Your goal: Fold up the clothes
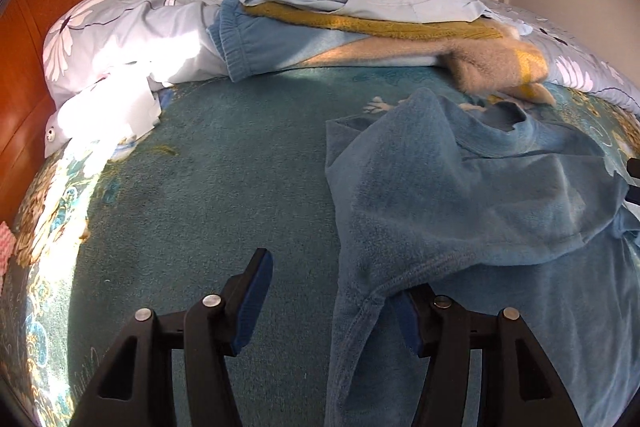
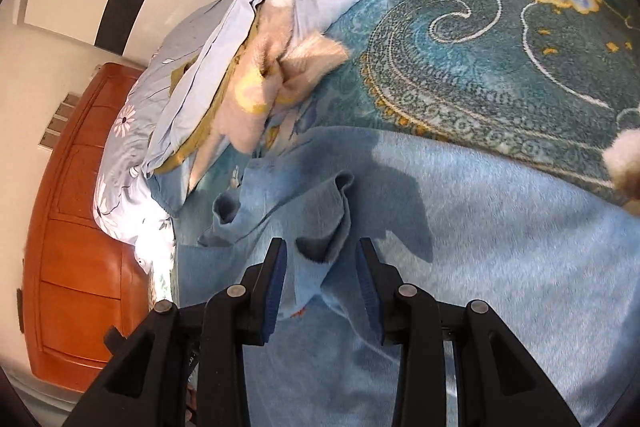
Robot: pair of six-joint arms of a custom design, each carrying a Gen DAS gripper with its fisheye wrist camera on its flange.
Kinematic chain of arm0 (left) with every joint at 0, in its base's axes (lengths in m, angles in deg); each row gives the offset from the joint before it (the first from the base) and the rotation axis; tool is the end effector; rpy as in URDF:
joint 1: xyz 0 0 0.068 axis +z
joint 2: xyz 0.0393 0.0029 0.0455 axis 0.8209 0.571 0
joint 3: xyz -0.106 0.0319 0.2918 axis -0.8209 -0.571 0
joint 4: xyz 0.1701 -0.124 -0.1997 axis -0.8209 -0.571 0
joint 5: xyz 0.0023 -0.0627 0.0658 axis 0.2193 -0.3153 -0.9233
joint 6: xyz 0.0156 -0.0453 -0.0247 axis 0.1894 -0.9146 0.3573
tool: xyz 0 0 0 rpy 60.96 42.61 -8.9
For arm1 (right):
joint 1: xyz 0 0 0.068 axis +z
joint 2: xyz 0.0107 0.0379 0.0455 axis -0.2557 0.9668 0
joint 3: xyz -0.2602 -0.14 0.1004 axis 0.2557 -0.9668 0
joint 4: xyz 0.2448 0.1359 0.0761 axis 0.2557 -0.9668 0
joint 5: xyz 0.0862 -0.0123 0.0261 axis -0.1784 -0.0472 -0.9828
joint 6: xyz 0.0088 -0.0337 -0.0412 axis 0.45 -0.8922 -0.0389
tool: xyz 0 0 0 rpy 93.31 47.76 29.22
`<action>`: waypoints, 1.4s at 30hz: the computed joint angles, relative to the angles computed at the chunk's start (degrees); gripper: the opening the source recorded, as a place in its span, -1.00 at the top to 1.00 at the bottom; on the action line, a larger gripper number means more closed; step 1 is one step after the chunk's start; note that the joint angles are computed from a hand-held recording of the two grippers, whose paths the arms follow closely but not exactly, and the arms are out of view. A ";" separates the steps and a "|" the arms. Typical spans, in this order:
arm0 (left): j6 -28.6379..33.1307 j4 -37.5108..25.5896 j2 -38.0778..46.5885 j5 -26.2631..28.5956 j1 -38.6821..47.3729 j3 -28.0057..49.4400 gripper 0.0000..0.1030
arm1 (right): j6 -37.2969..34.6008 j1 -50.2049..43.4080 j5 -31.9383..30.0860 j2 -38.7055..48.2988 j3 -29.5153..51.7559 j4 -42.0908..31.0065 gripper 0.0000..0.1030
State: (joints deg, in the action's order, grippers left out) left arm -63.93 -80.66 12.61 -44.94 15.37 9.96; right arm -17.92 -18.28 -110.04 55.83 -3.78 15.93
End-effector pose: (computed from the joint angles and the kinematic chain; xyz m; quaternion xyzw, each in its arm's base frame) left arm 0.1940 -0.1433 0.1155 0.0377 0.9480 0.0221 0.3151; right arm 0.2061 0.0065 0.1274 0.2185 0.8921 0.3334 0.2125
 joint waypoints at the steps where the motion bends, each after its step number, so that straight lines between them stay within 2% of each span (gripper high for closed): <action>1: -0.44 0.41 0.15 0.35 0.81 -0.31 -0.18 | 0.56 -0.04 -0.28 2.30 0.69 1.39 0.29; 8: -1.60 3.03 -0.99 3.05 4.88 -2.94 -0.27 | 1.71 0.88 -0.11 12.05 4.05 4.87 0.29; 11: -2.09 3.52 -1.64 3.57 5.64 -3.78 -0.29 | 3.52 -0.21 -0.63 12.54 2.96 7.22 0.29; 17: -3.50 4.15 -2.09 4.64 6.59 -4.84 -0.32 | 3.74 0.63 -1.29 11.97 2.24 6.74 0.28; 22: -4.14 4.11 -2.40 5.17 6.67 -5.18 -0.33 | 6.24 1.64 -2.72 12.51 0.71 11.12 0.29; 24: -3.72 4.20 -2.63 5.25 6.70 -5.43 -0.33 | 7.70 1.55 -3.56 12.78 0.05 13.62 0.54; 25: -3.46 4.26 -2.75 5.29 6.74 -5.57 -0.33 | 8.07 1.80 -3.38 12.67 0.08 13.89 0.83; 30: -3.28 4.83 -2.68 5.63 7.43 -5.85 -0.38 | 3.07 6.39 4.81 4.83 1.41 7.58 0.93; 32: -3.28 5.08 -2.67 5.73 7.53 -5.99 -0.39 | 1.39 6.74 6.18 1.16 1.06 6.06 0.93; 34: -2.69 5.07 -3.03 6.37 7.67 -6.20 -0.39 | 0.31 6.41 6.89 1.64 1.19 4.75 0.93; 38: 0.55 3.90 -6.61 11.46 9.56 -7.66 -0.39 | 0.60 6.40 7.80 7.97 0.86 6.11 0.93; 42: 6.98 -2.60 -17.25 24.37 16.72 -10.06 -0.38 | 2.02 4.39 4.45 11.18 -1.14 11.21 0.92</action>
State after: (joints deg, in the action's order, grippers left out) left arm -56.95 -83.26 -4.64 -20.57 32.09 -0.10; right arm -15.90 -13.89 -105.59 67.01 -4.92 27.14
